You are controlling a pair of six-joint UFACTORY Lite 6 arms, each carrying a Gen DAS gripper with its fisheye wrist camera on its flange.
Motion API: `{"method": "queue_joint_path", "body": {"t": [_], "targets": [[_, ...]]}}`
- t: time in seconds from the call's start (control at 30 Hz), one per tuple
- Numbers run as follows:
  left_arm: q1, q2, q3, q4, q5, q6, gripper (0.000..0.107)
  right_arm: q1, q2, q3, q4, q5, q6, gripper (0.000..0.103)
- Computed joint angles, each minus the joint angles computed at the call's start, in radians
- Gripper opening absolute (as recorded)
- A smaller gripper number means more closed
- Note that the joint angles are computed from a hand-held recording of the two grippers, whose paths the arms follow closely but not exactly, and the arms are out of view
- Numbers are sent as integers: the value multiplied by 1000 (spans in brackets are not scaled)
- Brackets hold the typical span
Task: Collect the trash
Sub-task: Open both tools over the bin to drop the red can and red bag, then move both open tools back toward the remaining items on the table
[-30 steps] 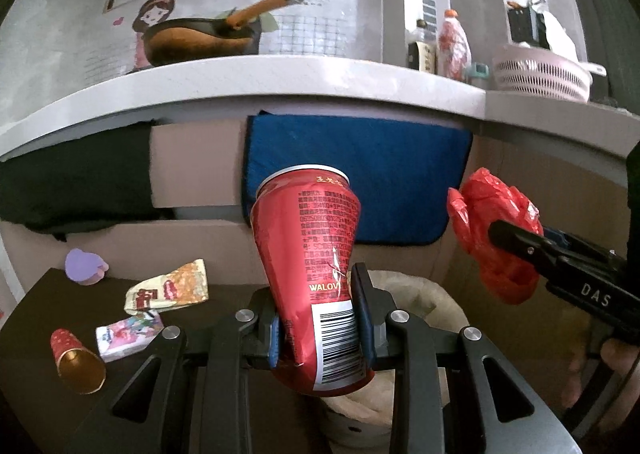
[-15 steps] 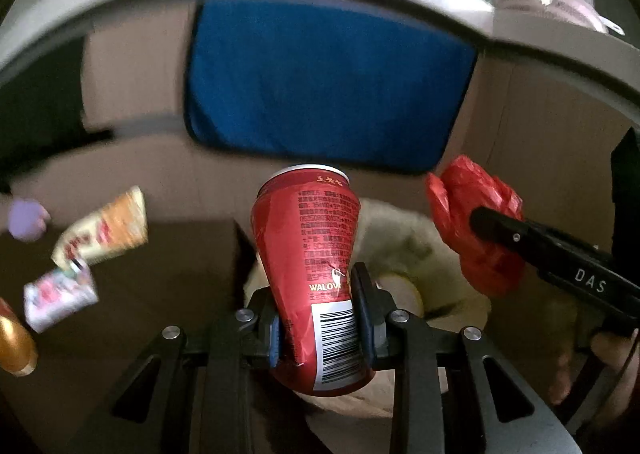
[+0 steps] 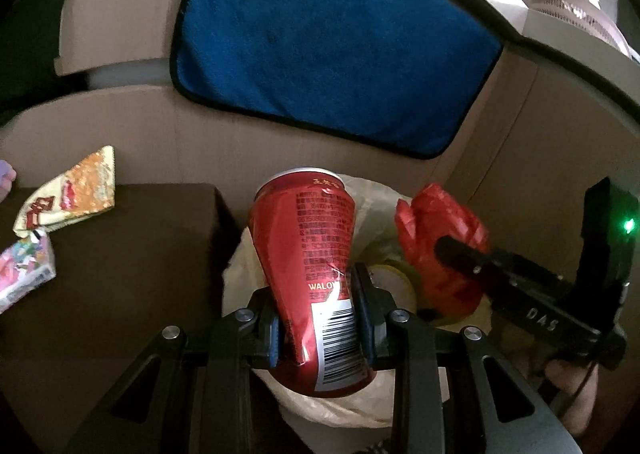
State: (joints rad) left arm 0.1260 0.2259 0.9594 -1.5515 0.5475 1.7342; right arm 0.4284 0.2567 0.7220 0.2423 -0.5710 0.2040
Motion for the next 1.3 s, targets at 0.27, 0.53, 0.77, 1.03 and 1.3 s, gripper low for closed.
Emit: {"method": "queue_joint_path", "body": {"t": [0.27,0.53,0.77,1.03,1.3], "targets": [[27,107,109,103,98,-126,46,-35,-7,-9,-50,2,46,54],[139,124,173,94,236,-198,56,12,-43,-32,91,-17,-40,57],[250,-45,15,66,126,-44,56,61,-96,-73,192,-7,-95,58],[610,-118,-43,89,167,134,56,237,-128,-51,424,-43,-283,58],[932,29,190,177,234,105,56,398,47,223,602,6,-461,59]]}}
